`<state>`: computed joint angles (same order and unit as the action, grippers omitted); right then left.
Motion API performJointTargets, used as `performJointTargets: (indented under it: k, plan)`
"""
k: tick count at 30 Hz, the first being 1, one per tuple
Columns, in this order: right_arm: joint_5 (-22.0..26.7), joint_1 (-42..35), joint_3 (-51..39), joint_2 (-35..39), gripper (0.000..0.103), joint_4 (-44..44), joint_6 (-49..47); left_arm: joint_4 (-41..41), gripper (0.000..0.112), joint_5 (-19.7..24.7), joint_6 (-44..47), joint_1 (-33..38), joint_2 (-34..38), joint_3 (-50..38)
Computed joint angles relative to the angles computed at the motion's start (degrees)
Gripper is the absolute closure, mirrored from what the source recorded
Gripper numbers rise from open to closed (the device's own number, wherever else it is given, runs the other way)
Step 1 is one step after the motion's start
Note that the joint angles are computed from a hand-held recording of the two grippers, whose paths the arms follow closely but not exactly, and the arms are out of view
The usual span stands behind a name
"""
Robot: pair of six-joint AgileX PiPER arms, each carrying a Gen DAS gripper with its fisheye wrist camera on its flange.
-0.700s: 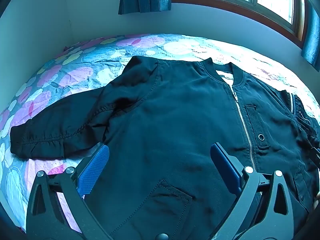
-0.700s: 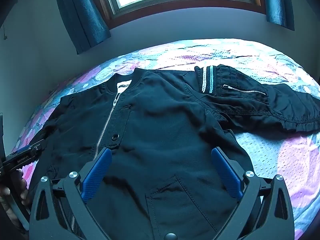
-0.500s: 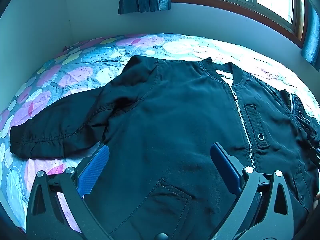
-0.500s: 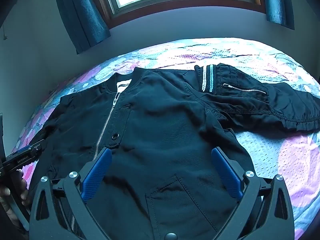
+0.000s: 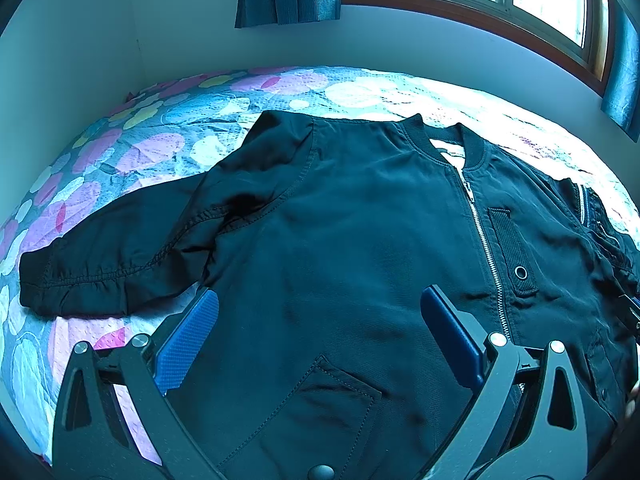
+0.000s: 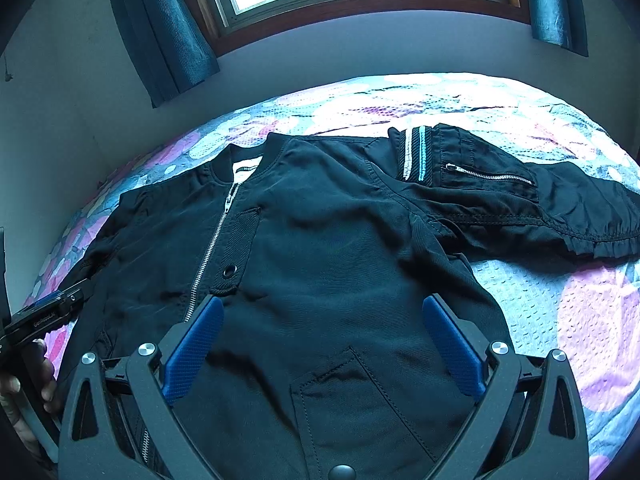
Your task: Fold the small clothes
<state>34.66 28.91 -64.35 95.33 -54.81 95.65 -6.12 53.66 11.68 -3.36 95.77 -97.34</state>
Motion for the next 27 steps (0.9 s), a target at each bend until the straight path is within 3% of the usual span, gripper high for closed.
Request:
performJointTargets:
  k: [12,17,23,27]
  plan:
    - [0.44,0.59,0.15,-0.03,0.004,-0.03,0.79,0.36,0.011,0.18,-0.36,-0.57,0.03,0.05]
    - [-1.76,0.33,1.96,-1.07,0.004,-2.33,4.25,1.03,0.011,0.34,-1.04,-1.25,-0.05,0.25]
    - [-7.95,-6.26,12.05,-11.13,0.004,-11.67,15.34,0.5,0.011,0.81,-0.74,-1.09,0.39,-0.3]
    - [-10.87,-19.05,23.29,-24.48,0.004,-14.36,20.11,0.77,0.011,0.87,-0.88,-1.32,0.42,-0.06]
